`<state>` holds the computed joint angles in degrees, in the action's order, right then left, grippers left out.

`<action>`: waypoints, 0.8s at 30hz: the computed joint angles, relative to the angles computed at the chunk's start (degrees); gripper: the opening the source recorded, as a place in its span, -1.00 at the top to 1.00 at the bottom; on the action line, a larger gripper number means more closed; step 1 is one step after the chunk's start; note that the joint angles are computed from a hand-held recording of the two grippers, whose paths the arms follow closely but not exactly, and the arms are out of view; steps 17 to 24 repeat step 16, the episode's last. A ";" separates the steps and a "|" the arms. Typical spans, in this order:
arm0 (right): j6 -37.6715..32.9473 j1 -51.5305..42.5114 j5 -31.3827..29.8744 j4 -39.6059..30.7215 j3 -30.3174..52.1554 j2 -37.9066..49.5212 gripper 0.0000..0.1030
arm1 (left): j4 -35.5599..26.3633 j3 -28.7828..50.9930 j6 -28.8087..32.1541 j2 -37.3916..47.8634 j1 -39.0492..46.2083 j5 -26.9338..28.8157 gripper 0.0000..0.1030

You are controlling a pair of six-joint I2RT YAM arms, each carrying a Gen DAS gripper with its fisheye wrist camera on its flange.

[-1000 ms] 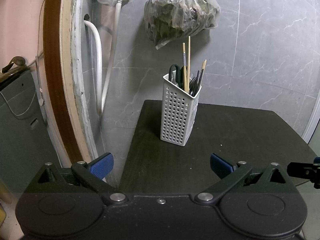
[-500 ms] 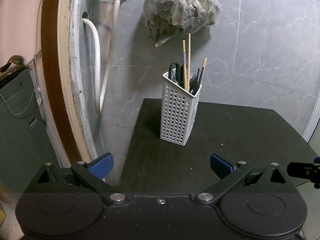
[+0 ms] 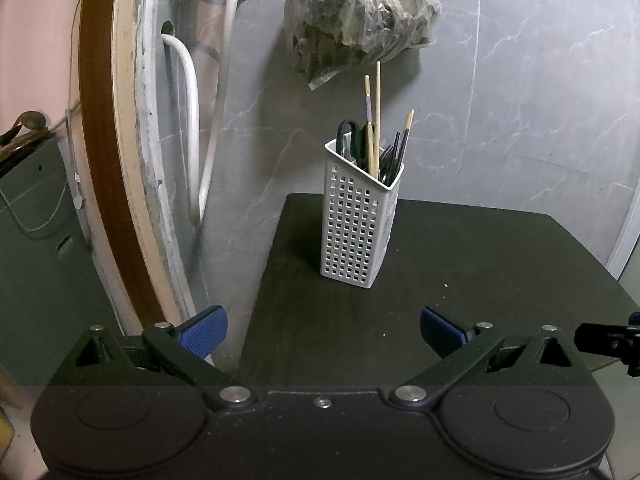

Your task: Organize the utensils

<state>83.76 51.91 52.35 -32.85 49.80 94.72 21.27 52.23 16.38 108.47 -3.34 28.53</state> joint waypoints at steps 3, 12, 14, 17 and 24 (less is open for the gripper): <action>0.05 0.00 -0.01 0.01 0.00 0.06 -0.99 | -0.73 0.38 -0.04 0.20 -0.07 -0.50 -0.99; 0.08 -0.04 -0.12 -0.10 0.21 0.23 -0.99 | -1.91 1.68 0.17 1.12 -0.06 -0.19 -0.99; -0.01 -0.03 -0.20 0.07 0.05 0.22 -0.99 | -1.98 2.06 0.13 1.43 -0.22 -0.22 -0.99; -0.28 -0.18 -0.27 0.43 0.02 0.40 -0.99 | -2.24 2.36 0.22 1.64 -0.32 -0.43 -0.99; -0.28 -0.18 -0.27 0.43 0.02 0.40 -0.99 | -2.24 2.36 0.22 1.64 -0.32 -0.43 -0.99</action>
